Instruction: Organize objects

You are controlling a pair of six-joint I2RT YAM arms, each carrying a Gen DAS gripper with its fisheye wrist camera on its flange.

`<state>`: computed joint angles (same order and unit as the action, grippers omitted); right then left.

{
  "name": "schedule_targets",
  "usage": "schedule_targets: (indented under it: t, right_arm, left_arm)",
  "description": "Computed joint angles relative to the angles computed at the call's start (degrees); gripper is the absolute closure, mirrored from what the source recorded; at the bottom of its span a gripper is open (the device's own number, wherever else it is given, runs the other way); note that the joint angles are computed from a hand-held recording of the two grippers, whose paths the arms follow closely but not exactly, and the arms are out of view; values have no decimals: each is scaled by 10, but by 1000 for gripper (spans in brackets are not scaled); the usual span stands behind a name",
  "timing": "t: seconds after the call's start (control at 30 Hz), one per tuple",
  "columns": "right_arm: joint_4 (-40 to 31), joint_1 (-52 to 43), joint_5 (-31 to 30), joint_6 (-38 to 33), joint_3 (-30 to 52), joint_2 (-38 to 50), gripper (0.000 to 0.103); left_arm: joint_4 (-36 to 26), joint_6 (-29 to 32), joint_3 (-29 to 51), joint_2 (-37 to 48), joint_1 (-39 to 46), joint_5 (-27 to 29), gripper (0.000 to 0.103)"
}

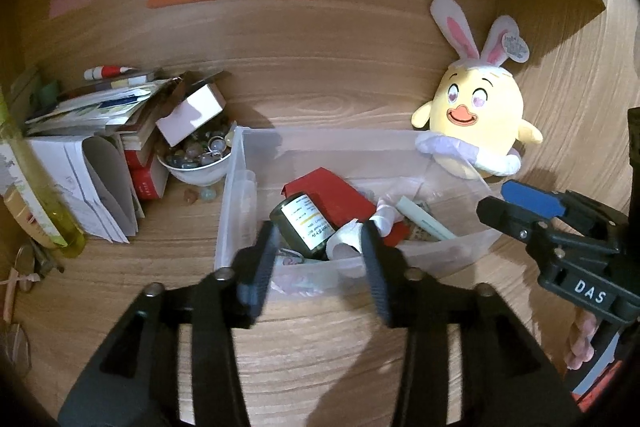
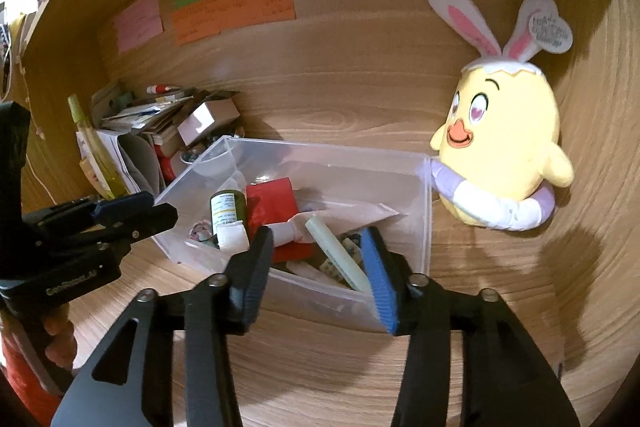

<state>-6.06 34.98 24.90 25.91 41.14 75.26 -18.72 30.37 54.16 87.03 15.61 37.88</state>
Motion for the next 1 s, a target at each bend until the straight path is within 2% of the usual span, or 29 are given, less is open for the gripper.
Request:
schedule_targets:
  t: [0.17, 0.23, 0.27, 0.3, 0.37, 0.4, 0.5, 0.6, 0.73, 1.0]
  right_arm:
    - [-17, 33, 61, 0, 6, -3, 31]
    - [-23, 44, 81, 2, 8, -3, 25]
    - [-25, 48, 87, 3, 9, -4, 22]
    - [-25, 51, 93, 5, 8, -5, 21]
    - [-29, 54, 97, 9, 9, -7, 19]
    - [-32, 54, 98, 12, 9, -7, 19]
    - [-42, 56, 104, 21, 8, -8, 14]
    - [-49, 57, 105, 30, 5, -10, 13]
    - [-53, 55, 102, 43, -4, -17, 3]
    - [-59, 62, 108, 52, -14, -21, 2]
  left_arm:
    - [-2, 3, -10, -16, 13, 10, 43]
    - [-5, 9, -14, -24, 19, 15, 41]
    - [-7, 12, -17, -28, 22, 17, 36]
    - [-7, 14, -20, -32, 24, 20, 29]
    - [-5, 17, -28, -40, 33, 27, 25]
    - [-8, 20, -29, -42, 35, 29, 19]
    - [-10, 27, -36, -49, 44, 35, 10]
    - [-5, 34, -46, -56, 48, 31, 9]
    - [-5, 42, -53, -56, 50, 24, 9]
    - [-20, 50, -51, -42, 60, 25, 8]
